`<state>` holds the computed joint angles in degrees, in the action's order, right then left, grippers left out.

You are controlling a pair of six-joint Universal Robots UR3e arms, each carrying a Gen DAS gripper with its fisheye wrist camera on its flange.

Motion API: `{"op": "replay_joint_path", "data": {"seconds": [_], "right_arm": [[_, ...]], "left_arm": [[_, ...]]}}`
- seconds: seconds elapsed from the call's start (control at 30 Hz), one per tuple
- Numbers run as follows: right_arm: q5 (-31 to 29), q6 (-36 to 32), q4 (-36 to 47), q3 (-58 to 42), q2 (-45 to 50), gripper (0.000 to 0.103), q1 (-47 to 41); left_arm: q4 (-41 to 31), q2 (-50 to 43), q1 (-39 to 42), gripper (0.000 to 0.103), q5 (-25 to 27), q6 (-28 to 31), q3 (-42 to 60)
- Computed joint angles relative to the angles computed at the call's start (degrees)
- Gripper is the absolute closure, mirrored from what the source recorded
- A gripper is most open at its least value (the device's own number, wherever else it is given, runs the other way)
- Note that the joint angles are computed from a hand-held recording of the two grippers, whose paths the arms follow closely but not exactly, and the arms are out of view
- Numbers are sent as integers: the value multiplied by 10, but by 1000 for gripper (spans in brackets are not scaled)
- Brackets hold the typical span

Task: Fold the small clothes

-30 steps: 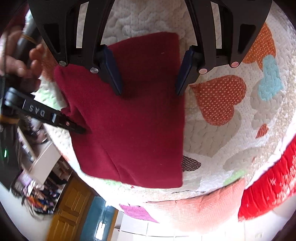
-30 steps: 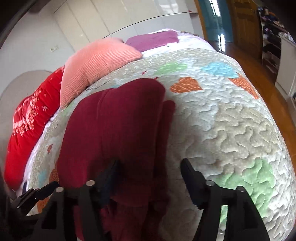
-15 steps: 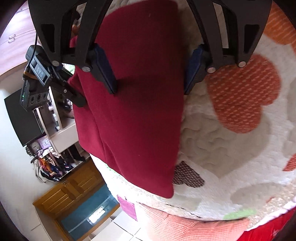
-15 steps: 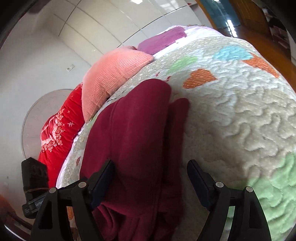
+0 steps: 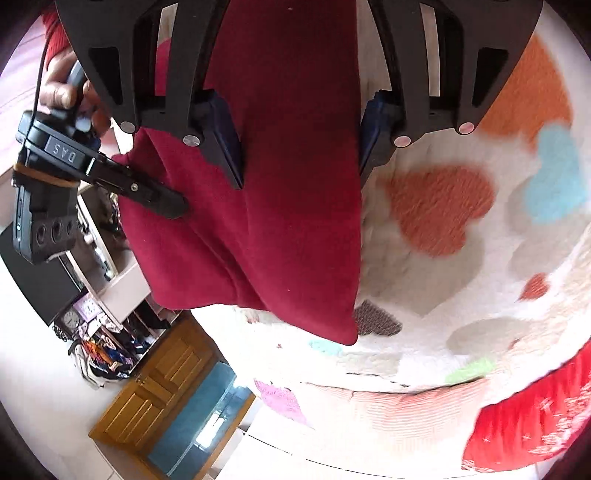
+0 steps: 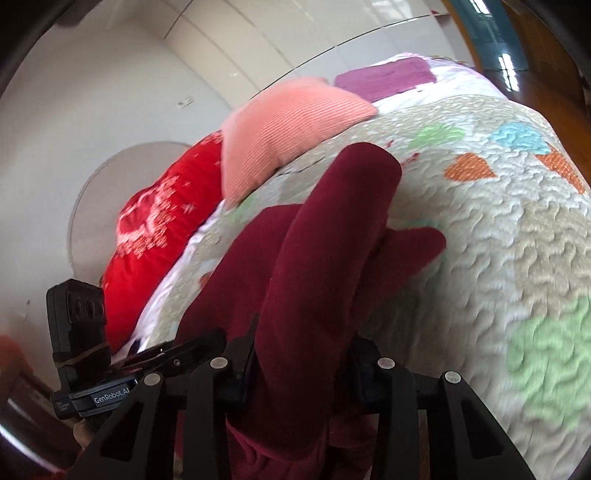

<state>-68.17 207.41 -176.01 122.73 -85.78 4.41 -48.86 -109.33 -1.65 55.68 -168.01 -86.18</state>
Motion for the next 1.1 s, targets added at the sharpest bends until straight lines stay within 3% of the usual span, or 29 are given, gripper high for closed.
{"op": "replay_joint_path", "data": {"seconds": [0.1, 0.17, 0.2, 0.27, 0.4, 0.5, 0.63, 0.7, 0.9, 1.1], "right_arm": [[-10, 27, -19, 39, -21, 65, 42], [-58, 30, -18, 47, -11, 61, 92], [-94, 33, -5, 43, -4, 50, 115], [-164, 53, 8, 45, 1, 40, 152], [-188, 108, -5, 93, -83, 40, 156], [-245, 89, 48, 45, -106, 46, 202], [-336, 50, 97, -51, -55, 51, 283], [-343, 44, 117, -82, -23, 56, 296], [-382, 40, 182, -134, 76, 58, 306], [-413, 78, 182, -114, 26, 54, 334]], "left_arm": [[-12, 111, 32, 47, 4, 38, -129], [-2, 160, 33, 47, 33, 46, -199], [4, 165, 27, 47, 49, 44, -212], [65, 181, 24, 46, 69, 36, -265], [107, 198, 0, 46, 109, 14, -285], [110, 195, -9, 46, 126, 6, -278], [110, 208, -7, 46, 133, 7, -286], [105, 223, -3, 46, 138, 13, -293], [123, 252, 1, 46, 162, 23, -310], [159, 266, 9, 46, 184, 15, -327]]}}
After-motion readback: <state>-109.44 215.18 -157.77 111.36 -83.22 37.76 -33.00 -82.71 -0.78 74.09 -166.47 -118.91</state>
